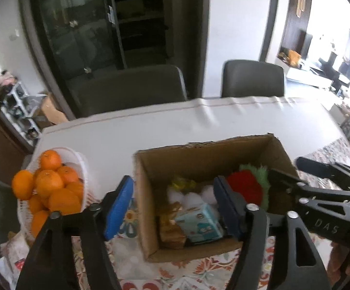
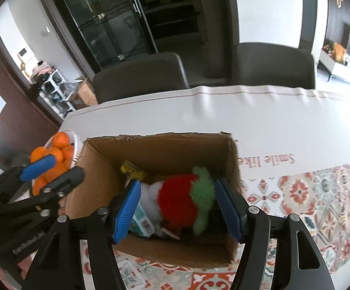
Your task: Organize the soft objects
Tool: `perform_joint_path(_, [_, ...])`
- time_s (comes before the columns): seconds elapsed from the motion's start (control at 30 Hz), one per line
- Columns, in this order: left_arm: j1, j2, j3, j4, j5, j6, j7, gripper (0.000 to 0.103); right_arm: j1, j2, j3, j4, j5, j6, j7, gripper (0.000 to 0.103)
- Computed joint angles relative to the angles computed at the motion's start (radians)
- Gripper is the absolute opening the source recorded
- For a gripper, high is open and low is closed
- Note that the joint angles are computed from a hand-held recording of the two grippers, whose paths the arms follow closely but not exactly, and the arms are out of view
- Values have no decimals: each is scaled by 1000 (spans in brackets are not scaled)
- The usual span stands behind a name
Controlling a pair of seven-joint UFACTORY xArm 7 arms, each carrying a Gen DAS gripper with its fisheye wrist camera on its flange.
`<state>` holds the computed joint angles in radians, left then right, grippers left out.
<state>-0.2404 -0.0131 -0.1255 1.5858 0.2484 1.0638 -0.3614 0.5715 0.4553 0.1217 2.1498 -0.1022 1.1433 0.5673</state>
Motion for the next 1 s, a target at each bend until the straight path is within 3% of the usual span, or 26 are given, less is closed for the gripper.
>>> perform_joint_path(0.27, [18,-183,-47,-160,209,-48,-165,94,78,-167,-18,-161,-221,-30,142,66])
perform_joint_path(0.37, [38,-263,-79,-216,252,-63,-205,101,93,-241,5,-224,-312,-42,211,73])
perform_joint_path(0.5, [70,-392,-122,-302,284,-83,-225,103,106,-347,56,-315,-442,-36,313,83])
perform_joint_path(0.67, [117,-536,-173,-379,279,-87,-238,103,102,-452,141,-392,-548,34,420,90])
perform_joint_path(1.0, [142,-768,-212,-480,128,-62,-157,103,69,-604,312,-496,-642,156,540,91])
